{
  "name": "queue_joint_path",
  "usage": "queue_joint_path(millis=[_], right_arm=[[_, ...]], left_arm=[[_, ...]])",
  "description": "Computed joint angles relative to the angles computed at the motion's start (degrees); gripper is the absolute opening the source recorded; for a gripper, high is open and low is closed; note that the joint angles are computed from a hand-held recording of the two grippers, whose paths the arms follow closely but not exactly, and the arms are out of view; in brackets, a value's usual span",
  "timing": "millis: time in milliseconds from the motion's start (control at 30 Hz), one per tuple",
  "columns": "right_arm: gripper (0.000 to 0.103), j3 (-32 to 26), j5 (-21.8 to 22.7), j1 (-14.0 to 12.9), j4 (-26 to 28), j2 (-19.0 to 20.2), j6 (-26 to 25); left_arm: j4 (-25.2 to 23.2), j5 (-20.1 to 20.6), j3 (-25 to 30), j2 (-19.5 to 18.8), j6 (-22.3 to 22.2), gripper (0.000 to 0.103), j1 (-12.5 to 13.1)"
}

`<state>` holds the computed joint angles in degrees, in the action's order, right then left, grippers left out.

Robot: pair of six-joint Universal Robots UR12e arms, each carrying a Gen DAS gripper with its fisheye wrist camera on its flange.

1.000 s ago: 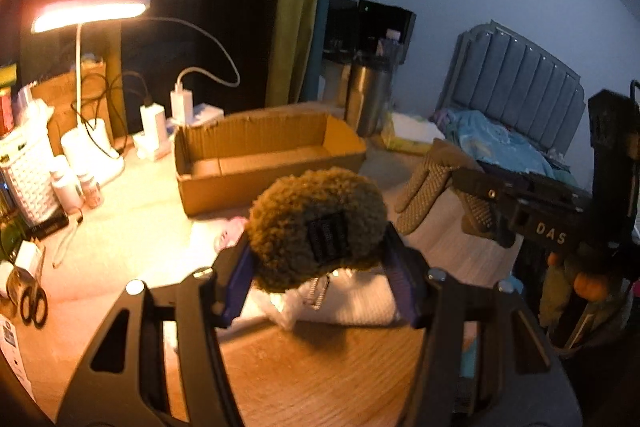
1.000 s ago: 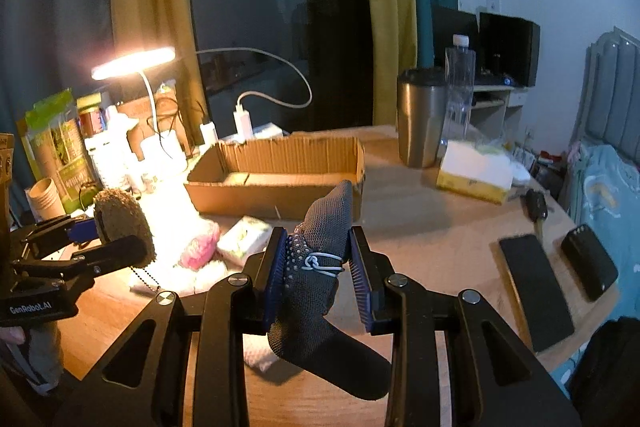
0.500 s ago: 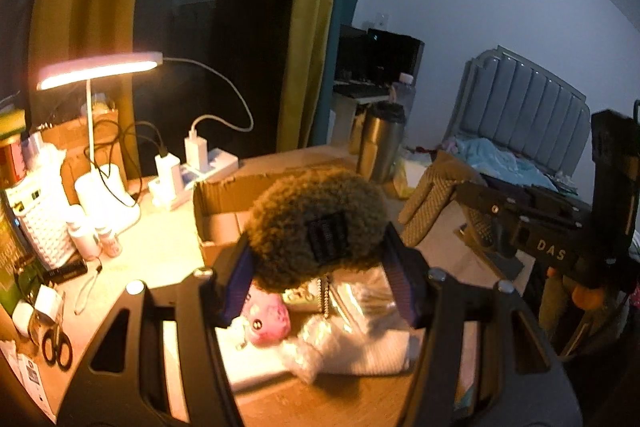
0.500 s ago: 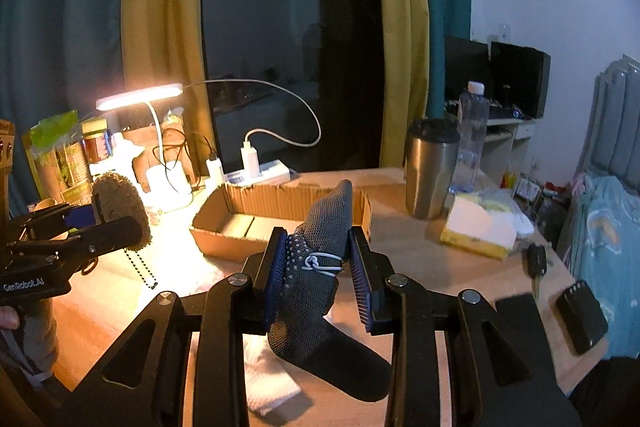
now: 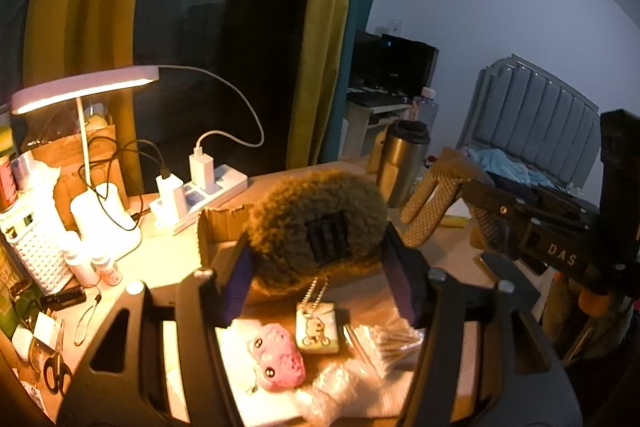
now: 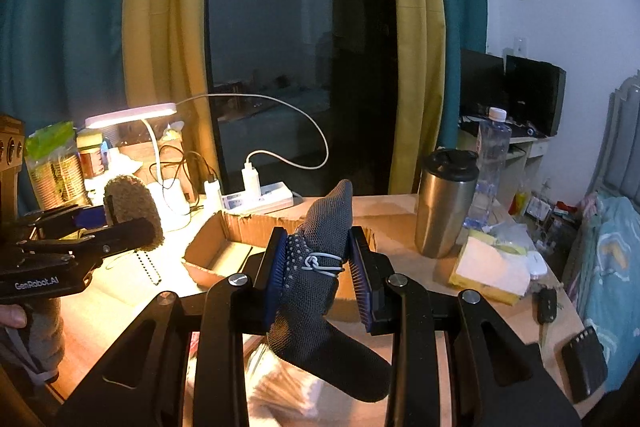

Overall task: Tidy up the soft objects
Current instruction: 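Carry the fuzzy ball and grey glove over the cardboard box with both tools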

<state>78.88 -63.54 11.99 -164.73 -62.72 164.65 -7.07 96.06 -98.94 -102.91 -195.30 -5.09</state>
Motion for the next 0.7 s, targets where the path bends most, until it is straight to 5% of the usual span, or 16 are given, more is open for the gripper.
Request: queue_joint_path(millis=[700], right_arm=[[0.033, -10.95, 1.34, 0.78, 3.41, 7.43, 0.87]], left_arm=[[-1.33, -0.09, 7.77, -7.00, -2.53, 0.060, 1.62]])
